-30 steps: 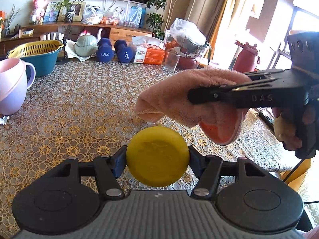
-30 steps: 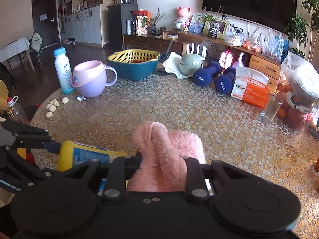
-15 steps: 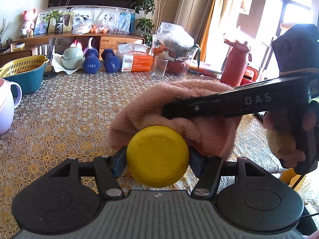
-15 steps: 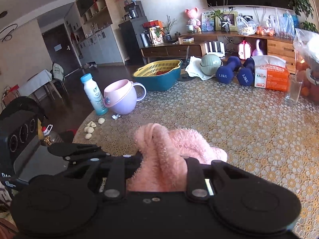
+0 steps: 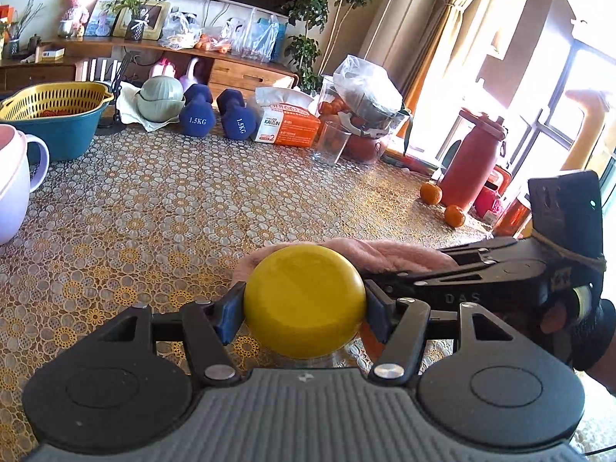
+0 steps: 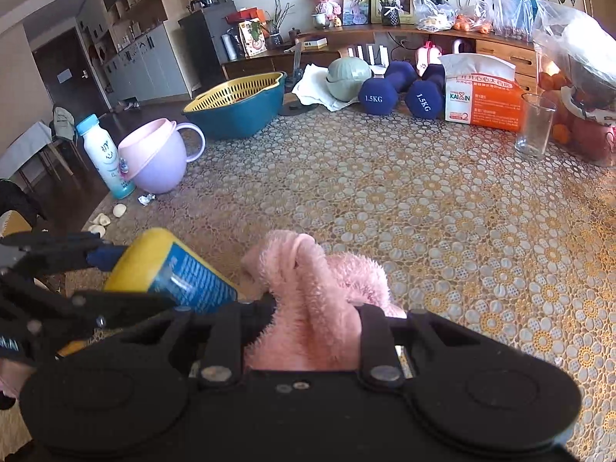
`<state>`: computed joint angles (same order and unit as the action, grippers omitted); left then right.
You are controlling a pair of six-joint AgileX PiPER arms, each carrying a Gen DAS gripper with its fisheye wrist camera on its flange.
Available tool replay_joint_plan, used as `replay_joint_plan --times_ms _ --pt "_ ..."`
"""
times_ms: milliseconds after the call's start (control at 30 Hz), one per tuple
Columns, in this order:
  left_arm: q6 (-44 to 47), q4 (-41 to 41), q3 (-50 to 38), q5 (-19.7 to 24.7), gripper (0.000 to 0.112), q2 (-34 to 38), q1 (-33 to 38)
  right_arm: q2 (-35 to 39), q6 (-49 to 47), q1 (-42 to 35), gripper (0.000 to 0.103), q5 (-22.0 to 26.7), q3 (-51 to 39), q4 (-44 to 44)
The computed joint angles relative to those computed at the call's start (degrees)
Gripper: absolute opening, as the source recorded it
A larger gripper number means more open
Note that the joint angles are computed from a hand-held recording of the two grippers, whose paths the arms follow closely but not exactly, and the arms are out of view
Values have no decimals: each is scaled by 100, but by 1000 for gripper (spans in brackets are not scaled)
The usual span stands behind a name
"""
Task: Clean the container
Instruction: 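Wipe the bottle side under the cap with the towel in the right gripper, then wipe the bottle cap again with the towel in the right gripper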
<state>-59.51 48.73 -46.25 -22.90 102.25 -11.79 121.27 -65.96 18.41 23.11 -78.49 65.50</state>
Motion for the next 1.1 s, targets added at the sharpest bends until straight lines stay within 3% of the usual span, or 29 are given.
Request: replay_joint_plan --times_ms 100,233,367,533,833,1000,1100 --pt "-474 388 -119 -62 63 81 130 -361 -711 -121 22 31 471 777" --pt "-939 712 -170 -154 63 130 268 -715 -1418 -348 22 616 740 1808" --pt "-1157 813 -115 -232 63 118 351 -612 -1218 -234 22 901 549 1818" --pt "-1271 889 -125 -184 63 88 389 -254 -827 -87 22 723 356 1666" --pt "-568 326 -91 17 63 39 167 -66 -591 -64 22 312 272 1097" --pt "-113 -72 -67 197 63 -23 -6 -194 -983 127 22 -204 501 656" --pt "414 -554 -44 370 63 -77 -179 -389 -2058 495 21 -996 855 736"
